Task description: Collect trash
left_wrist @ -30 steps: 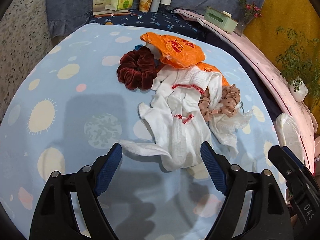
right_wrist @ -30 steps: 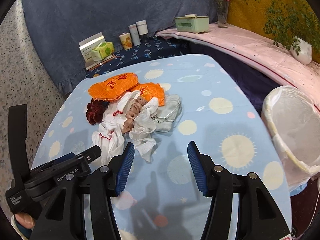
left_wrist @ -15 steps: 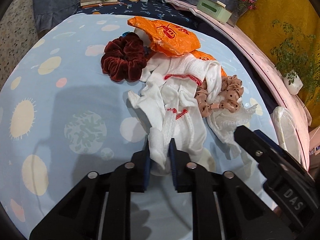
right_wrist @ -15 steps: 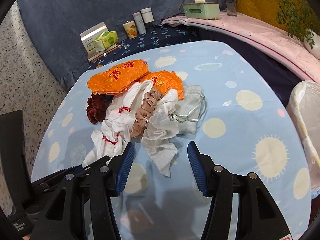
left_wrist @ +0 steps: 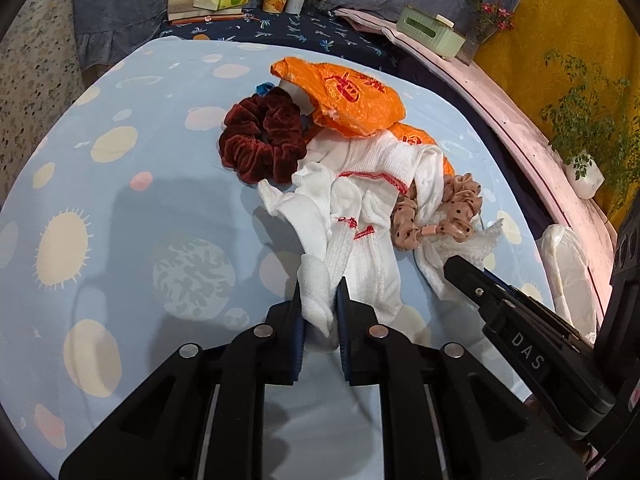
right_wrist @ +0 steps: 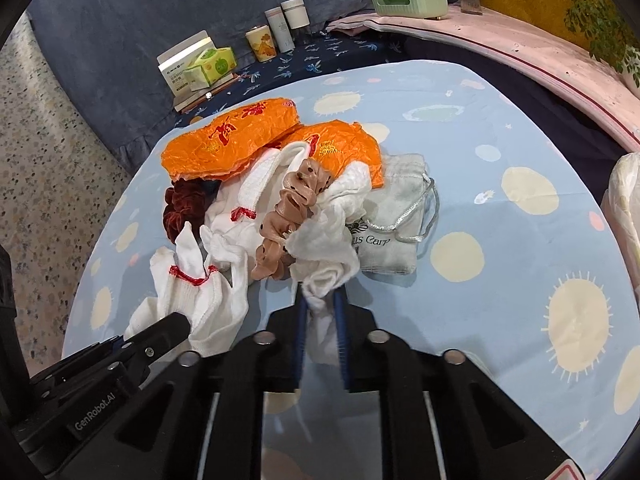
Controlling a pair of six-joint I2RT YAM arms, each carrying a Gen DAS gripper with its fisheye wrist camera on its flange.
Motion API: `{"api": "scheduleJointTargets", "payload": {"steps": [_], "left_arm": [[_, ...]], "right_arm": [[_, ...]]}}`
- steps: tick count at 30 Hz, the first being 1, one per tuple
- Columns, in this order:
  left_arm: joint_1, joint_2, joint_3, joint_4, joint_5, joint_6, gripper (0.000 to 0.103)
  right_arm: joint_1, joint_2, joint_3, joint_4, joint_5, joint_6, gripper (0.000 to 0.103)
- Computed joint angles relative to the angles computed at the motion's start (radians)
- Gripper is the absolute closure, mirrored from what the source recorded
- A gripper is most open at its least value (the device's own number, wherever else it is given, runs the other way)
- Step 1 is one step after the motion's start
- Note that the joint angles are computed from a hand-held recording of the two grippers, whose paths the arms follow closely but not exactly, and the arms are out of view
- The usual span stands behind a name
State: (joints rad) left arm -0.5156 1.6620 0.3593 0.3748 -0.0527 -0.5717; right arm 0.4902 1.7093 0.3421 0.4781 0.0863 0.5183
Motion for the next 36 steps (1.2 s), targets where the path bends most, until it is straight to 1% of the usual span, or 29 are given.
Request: {"api": "scheduleJointTargets", "payload": {"steps": [2,5,8,13,16,20,22,26,29,32,34,36], "left_arm": [[-0.011,-0.033,-0.004,-0.020,-0.013,-0.002,0.090],[-0.035,-0.101,-0.008,-0.063,-0.034,-0.004,0.090],[-0.076,-0.177,-0.002,-0.117,-0.064,-0.014,0.090],[-0.156,-0.289,0.034,-0.216,-0.115,-0.023,0.090],[-0.222,-0.326,0.082,-0.276,-0.162,-0.026,0.090],[-0.301,-0.331,0.154,-0.323,-0.213,-0.026,0.090],[-0.334,-0.323,0.191,-0.341,-0.231,-0.025,0.090],[-0.402,-0.290,0.276,-0.363,-0.262,-0.026,0.090],[-0.451,-0.253,0.336,-0.373,-0.287,-0.024,0.090],[-0.495,-0.200,0.408,-0.380,-0.300,-0.019,0.090],[-0.519,-0.165,0.453,-0.383,-0.306,-0.017,0.090],[-0.546,-0.126,0.502,-0.387,-0.311,-0.012,0.090]], "right_arm": [[0.004,-0.056,-0.021,-0.017,0.012,-0.002,0.095],[0.009,-0.178,-0.056,-0.069,0.034,-0.004,0.096],[0.004,-0.333,-0.083,-0.153,0.054,-0.014,0.096],[-0.027,-0.617,-0.098,-0.343,0.073,-0.051,0.097],[-0.049,-0.789,-0.096,-0.469,0.085,-0.071,0.097],[-0.110,-0.989,-0.077,-0.633,0.076,-0.118,0.097],[-0.169,-1.086,-0.063,-0.715,0.051,-0.154,0.097],[-0.336,-1.214,-0.032,-0.829,-0.051,-0.236,0.097],[-0.511,-1.278,-0.010,-0.892,-0.173,-0.310,0.097],[-0.734,-1.322,0.005,-0.948,-0.337,-0.402,0.097],[-0.907,-1.316,0.017,-0.969,-0.466,-0.475,0.097],[-1.047,-1.300,0.025,-0.984,-0.567,-0.537,0.097]]}}
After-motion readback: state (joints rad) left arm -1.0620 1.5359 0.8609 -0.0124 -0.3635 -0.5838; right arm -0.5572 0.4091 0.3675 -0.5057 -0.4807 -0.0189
